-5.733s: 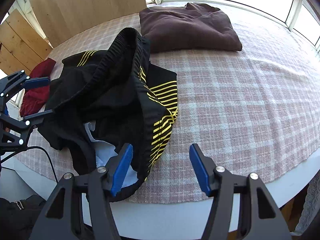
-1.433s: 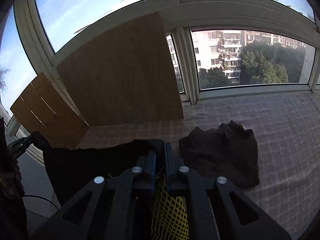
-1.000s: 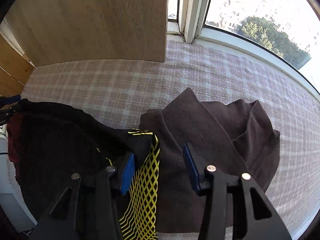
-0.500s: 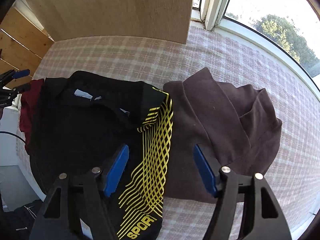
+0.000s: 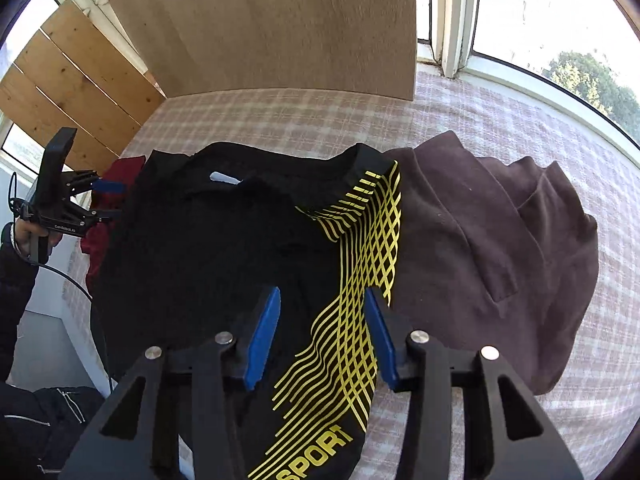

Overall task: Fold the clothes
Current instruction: 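Lay the black shorts flat on the table and open both grippers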

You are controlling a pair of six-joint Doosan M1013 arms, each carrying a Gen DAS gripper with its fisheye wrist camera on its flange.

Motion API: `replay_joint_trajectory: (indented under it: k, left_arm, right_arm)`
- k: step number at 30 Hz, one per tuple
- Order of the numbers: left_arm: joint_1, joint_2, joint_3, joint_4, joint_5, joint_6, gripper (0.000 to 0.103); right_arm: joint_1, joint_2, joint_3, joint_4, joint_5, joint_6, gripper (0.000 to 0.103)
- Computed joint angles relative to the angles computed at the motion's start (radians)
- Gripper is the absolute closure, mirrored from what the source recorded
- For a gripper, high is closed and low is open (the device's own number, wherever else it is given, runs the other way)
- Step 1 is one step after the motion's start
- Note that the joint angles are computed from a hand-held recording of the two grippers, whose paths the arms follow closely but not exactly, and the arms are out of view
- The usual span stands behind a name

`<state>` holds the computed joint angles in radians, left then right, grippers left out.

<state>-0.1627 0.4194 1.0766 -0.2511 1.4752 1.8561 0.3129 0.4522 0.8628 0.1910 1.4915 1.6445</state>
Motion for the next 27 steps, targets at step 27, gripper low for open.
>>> replay_joint_trajectory:
  k: [27]
  left_arm:
    - [0.039,0.133,-0.209,0.025,-0.045,-0.098,0.049]
  right_arm:
    - [-0.033,0.138,-0.177,0.048,0.047,0.039,0.098]
